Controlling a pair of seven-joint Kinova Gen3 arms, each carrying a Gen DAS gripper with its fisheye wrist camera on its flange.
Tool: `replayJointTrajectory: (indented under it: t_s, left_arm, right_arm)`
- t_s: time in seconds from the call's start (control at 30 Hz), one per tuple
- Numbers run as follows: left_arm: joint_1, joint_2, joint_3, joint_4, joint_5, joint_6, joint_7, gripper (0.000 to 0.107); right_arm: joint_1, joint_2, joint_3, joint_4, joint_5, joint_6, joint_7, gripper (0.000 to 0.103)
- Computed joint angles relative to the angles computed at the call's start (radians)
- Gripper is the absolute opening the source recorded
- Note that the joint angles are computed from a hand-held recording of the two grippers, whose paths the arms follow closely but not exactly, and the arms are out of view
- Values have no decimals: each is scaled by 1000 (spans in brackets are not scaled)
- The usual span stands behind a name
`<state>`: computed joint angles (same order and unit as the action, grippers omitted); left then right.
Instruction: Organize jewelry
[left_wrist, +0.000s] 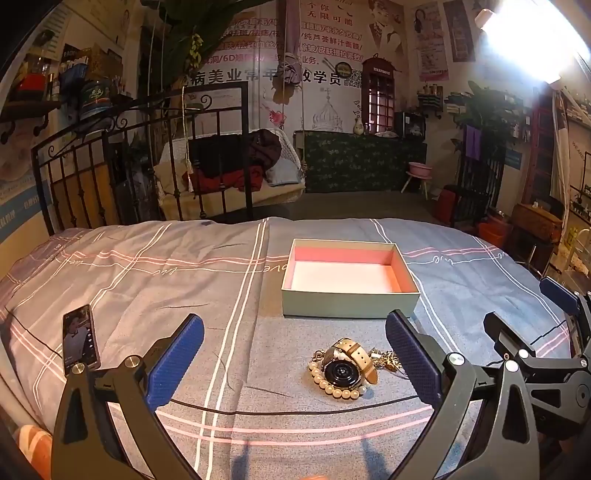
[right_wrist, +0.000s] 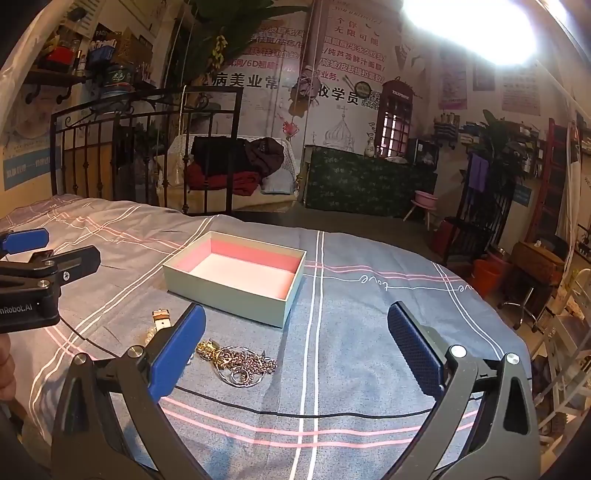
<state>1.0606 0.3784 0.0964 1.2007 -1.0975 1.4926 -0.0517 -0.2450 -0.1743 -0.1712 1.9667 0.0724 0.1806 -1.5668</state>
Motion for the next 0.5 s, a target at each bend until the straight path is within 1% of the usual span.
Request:
replayJointTrajectory:
  t_s: [0.03,0.07,0.17,0.23,0.27,0.33,0.37,0.43,0.5]
  left_arm:
    - [0,-1,0,0,1,-1,2,97]
    - [-1,-1,1,-1,2,-3,3,97]
    - [5,2,0,-3,-2,3,4,97]
    - [9,2,-1,-2,-1,7,8,97]
    - [4,10,11,-22,-4,18,-2,97]
    - [16,8,-9,-5,-8,14,11,97]
    - [12,4,-5,-6,-4,12,7,97]
    - [14,7,-4,-9,-5,17,6,97]
    - [16,10,-4,-12,-6,22,10,97]
  right_arm:
    - [-7,0,6,-2,-4,3,1,97]
    - [-26,-1,31,-3,-19,3,17,97]
    - [-20,-4,28,1,-19,-7,22,97]
    - [-45,-3,56,4,-42,-12,46,97]
    - [-50,-4,61,6,-49,-12,52,97]
    - [-53,-6,62,10,-58,-14,60,97]
    - [-63,-7,72,12,-63,-16,67,97]
    - [-98,-6,113,11,-95,-13,101,97]
    - [-95,-10,112,18,-105,-20,110,97]
